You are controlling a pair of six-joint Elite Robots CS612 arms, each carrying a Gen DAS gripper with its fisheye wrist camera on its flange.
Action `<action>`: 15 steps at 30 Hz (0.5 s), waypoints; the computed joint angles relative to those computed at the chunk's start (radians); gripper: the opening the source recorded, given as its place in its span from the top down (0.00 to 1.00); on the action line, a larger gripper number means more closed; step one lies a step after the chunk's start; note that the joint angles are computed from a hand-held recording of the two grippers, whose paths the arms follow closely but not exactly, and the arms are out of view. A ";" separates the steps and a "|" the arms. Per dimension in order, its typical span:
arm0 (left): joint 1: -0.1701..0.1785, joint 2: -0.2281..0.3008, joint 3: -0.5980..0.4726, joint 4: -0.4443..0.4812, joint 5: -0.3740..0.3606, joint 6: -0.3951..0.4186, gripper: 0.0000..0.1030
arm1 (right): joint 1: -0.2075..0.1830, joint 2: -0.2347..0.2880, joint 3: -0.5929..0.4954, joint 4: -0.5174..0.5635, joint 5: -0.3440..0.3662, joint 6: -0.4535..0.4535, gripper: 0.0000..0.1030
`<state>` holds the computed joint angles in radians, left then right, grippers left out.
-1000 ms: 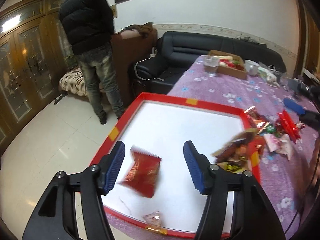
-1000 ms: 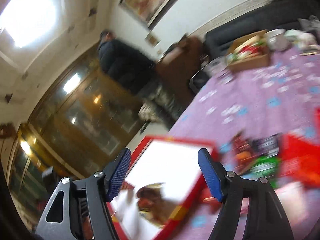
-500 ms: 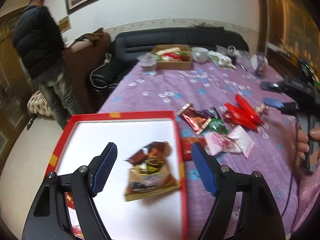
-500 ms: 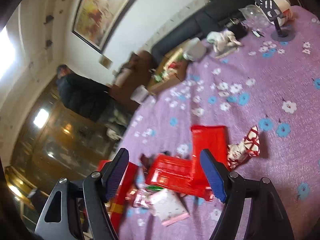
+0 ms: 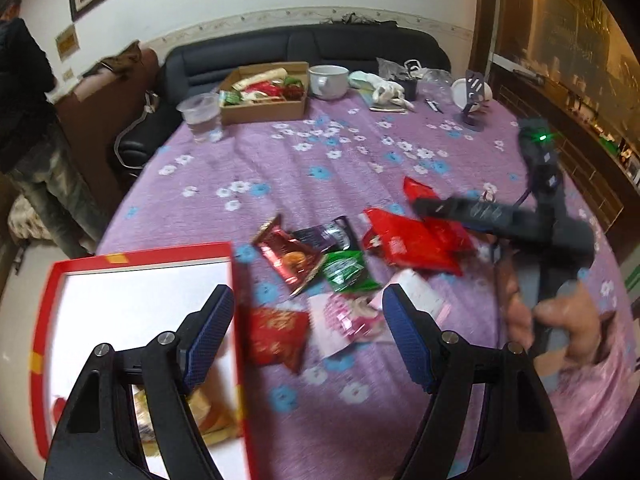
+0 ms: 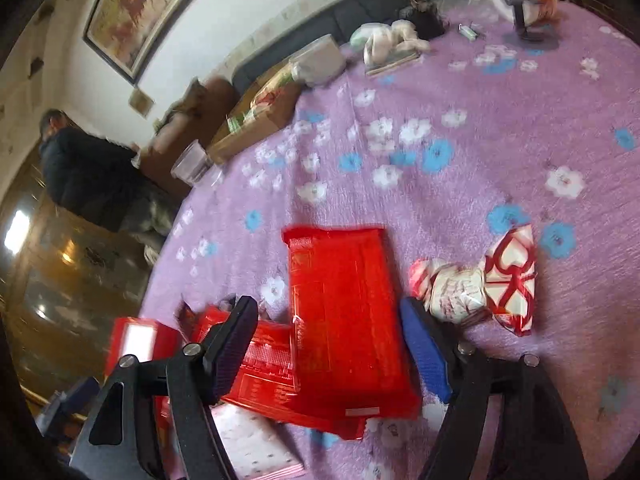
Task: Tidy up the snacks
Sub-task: 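Grasp the long red packet with the right gripper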
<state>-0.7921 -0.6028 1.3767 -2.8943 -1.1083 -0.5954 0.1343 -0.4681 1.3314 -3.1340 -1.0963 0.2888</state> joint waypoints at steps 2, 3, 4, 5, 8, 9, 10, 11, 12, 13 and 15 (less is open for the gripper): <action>0.005 0.014 -0.033 0.047 -0.001 -0.017 0.26 | 0.019 -0.005 -0.001 0.010 -0.084 -0.071 0.44; 0.010 0.022 -0.051 0.066 -0.012 -0.020 0.26 | 0.029 -0.007 0.000 0.016 -0.143 -0.093 0.53; 0.014 0.027 -0.063 0.087 -0.018 -0.029 0.26 | 0.032 -0.009 0.000 0.019 -0.161 -0.105 0.53; 0.016 0.032 -0.077 0.111 -0.020 -0.043 0.26 | 0.025 -0.010 0.003 0.021 -0.139 -0.081 0.53; 0.022 0.051 -0.117 0.130 -0.039 -0.043 0.26 | -0.001 -0.012 0.014 -0.005 -0.059 0.013 0.54; 0.022 0.058 -0.131 0.137 -0.037 -0.045 0.26 | -0.009 -0.011 0.016 -0.028 -0.036 0.039 0.54; 0.024 0.066 -0.147 0.142 -0.043 -0.043 0.26 | -0.018 -0.009 0.022 -0.061 -0.003 0.070 0.54; 0.026 0.075 -0.164 0.149 -0.053 -0.039 0.26 | -0.028 -0.005 0.024 -0.099 0.035 0.106 0.54; 0.028 0.084 -0.183 0.164 -0.056 -0.038 0.26 | -0.035 -0.002 0.025 -0.138 0.069 0.140 0.54; 0.029 0.094 -0.203 0.184 -0.054 -0.040 0.26 | -0.039 0.000 0.024 -0.163 0.086 0.161 0.54; 0.033 0.111 -0.234 0.200 -0.064 -0.042 0.26 | -0.044 -0.002 0.032 -0.214 0.091 0.191 0.54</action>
